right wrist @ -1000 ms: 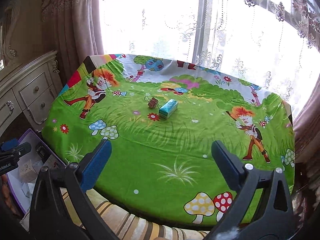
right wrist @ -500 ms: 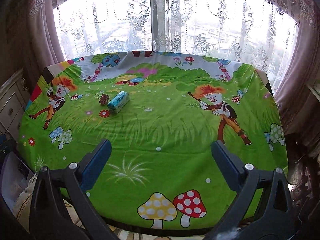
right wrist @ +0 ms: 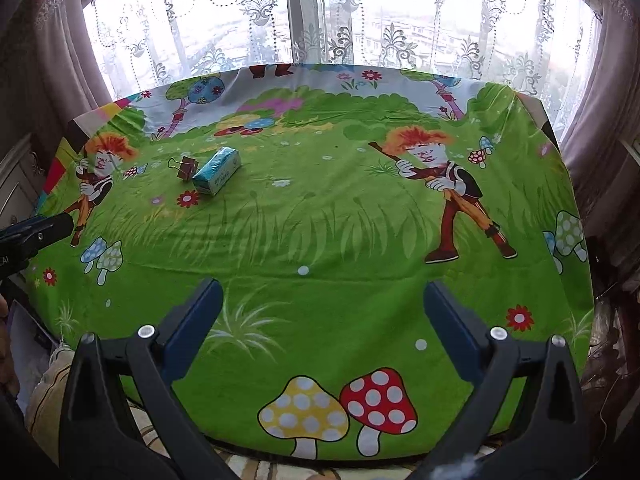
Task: Organize rigid objects
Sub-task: 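Grasp the brown binder clip with the left tool while the right tool grasps the teal tissue pack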
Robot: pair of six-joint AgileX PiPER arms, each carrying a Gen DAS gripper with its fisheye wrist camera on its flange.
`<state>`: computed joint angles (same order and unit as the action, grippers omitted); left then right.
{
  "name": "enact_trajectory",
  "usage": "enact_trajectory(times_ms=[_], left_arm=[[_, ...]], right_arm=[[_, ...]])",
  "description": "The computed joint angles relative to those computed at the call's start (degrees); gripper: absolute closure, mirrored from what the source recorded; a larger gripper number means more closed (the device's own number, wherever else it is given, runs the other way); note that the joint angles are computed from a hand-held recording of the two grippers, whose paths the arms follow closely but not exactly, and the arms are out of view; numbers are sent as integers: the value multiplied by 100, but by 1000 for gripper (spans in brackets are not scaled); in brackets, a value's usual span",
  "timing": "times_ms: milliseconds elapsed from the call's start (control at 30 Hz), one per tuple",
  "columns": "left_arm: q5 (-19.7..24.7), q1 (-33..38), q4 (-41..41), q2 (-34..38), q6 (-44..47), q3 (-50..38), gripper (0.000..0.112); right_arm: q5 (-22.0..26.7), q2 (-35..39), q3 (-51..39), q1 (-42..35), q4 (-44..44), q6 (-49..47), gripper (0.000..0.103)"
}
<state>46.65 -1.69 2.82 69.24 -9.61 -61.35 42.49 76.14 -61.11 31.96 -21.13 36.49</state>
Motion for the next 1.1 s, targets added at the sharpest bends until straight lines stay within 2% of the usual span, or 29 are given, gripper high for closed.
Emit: enact_trajectory(times_ms=[100, 367, 533, 700, 767, 900, 933, 1067, 1100], left_arm=[[-160, 42, -110, 415, 95, -238, 36], [-522, 263, -597, 1546, 538, -874, 51], [-611, 477, -1204, 2349, 1022, -1439, 51], [-452, 703, -1850, 3344, 1289, -2330, 50], [-247, 757, -1960, 3767, 1239, -2809, 49], [141, 619, -1609, 4478, 852, -3650, 49], [310, 560, -1462, 4652, 761, -3842, 50], [245, 426, -1194, 4774, 788, -3969, 69], [242, 433, -1244, 4787, 885, -3982, 69]], right_arm=[[-81, 75, 6, -61, 138, -128, 2], [-179, 273, -29, -211, 422, -397, 2], [-179, 390, -84, -284, 559, -525, 2], [-132, 548, -196, -328, 646, -577, 2], [-111, 594, -221, -343, 672, -585, 2], [-78, 697, -291, -370, 712, -603, 2], [-67, 719, -309, -368, 708, -602, 2], [-31, 818, -390, -379, 716, -608, 2], [-22, 840, -405, -375, 712, -599, 2]])
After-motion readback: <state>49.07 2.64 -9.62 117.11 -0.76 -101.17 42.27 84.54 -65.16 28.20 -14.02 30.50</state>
